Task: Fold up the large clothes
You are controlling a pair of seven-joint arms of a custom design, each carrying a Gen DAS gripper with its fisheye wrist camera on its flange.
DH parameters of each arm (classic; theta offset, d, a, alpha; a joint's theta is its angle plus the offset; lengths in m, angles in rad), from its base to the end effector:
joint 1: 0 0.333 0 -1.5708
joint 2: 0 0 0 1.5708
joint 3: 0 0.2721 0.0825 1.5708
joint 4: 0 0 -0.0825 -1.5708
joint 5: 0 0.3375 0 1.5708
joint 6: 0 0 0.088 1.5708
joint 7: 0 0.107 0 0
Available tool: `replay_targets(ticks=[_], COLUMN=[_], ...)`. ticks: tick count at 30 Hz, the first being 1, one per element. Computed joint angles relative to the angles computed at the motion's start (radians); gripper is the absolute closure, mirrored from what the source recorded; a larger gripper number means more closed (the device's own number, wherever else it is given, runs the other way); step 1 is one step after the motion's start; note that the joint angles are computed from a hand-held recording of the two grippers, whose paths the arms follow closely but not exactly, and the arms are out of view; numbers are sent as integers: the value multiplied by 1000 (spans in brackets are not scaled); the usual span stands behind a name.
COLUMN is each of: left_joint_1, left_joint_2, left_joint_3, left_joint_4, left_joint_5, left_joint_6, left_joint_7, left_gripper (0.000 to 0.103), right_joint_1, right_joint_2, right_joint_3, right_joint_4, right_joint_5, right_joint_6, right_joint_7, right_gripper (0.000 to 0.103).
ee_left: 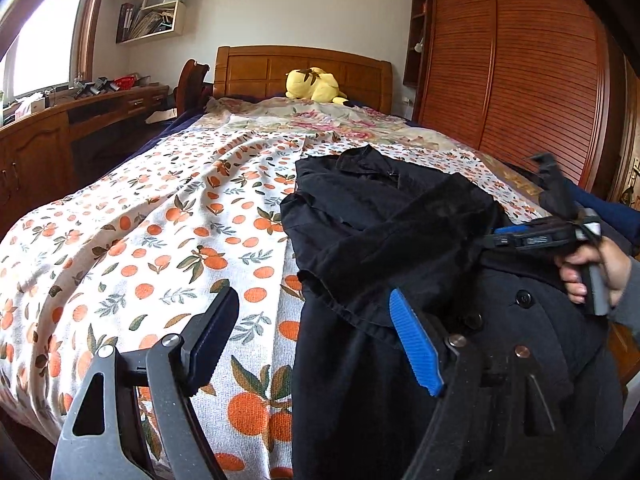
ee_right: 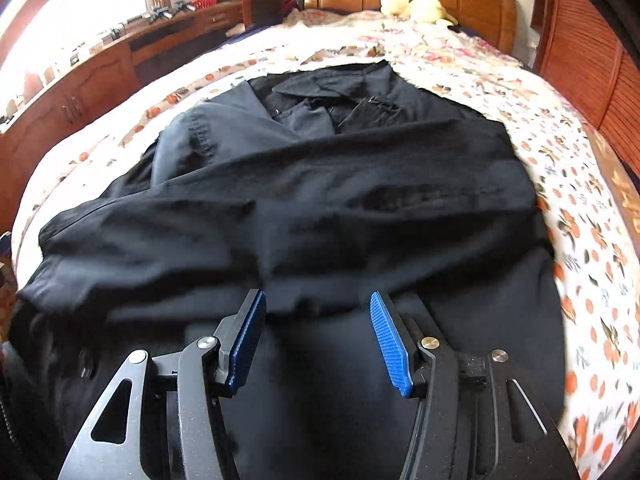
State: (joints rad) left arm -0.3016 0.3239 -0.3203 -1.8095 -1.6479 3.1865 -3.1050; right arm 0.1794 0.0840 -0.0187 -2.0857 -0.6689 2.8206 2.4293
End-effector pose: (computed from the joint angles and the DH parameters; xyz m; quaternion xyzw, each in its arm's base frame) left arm 0.5302 -0.2472 0.3928 -0.4512 0.7475 -0.4467 0.1953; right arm 0.5469 0.1201 0.4344 -0.6160 0.7001 -0.2731 0.2364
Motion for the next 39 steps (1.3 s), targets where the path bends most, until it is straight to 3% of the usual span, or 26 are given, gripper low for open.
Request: replay_targets(ticks=[4, 9, 17, 20, 26, 33, 37, 39], left_joint_1=[1, 23, 24, 3, -80, -13, -65, -41], left_joint_2=[10, 21, 35, 37, 14, -56, -86, -94], left_joint_3=[-12, -50, -62, -34, 76, 32, 116, 105], left_joint_4=[-7, -18, -55, -72, -115, -195, -249, -262], left_joint_5=[77, 163, 380, 476, 665, 743, 882, 907], left_joint_6=[12, 36, 63, 63, 52, 39, 26, -2], left_joint_7=[-65, -136, -341, -439, -655, -736, -862, -887], left_gripper=[25, 25, 25, 25, 25, 25, 25, 25], right_joint_1=[-11, -84, -171, -170, -193, -175, -175, -178], right_joint_2=[-129, -299, -467, -510, -566, -652, -685, -693], right_joint_3=[5, 70, 137, 149, 157, 143, 151, 156], right_joint_4=[-151, -333, -516, -550, -612, -687, -723, -736], right_joint_5=[-179, -364, -432, -413, -402, -288, -236, -214], right_joint_6=[41, 24, -7, -27, -33, -43, -24, -11], right_joint_7=[185, 386, 520, 521, 544, 455, 403, 376], right_gripper=[47, 47, 47, 47, 46, 45, 45, 45])
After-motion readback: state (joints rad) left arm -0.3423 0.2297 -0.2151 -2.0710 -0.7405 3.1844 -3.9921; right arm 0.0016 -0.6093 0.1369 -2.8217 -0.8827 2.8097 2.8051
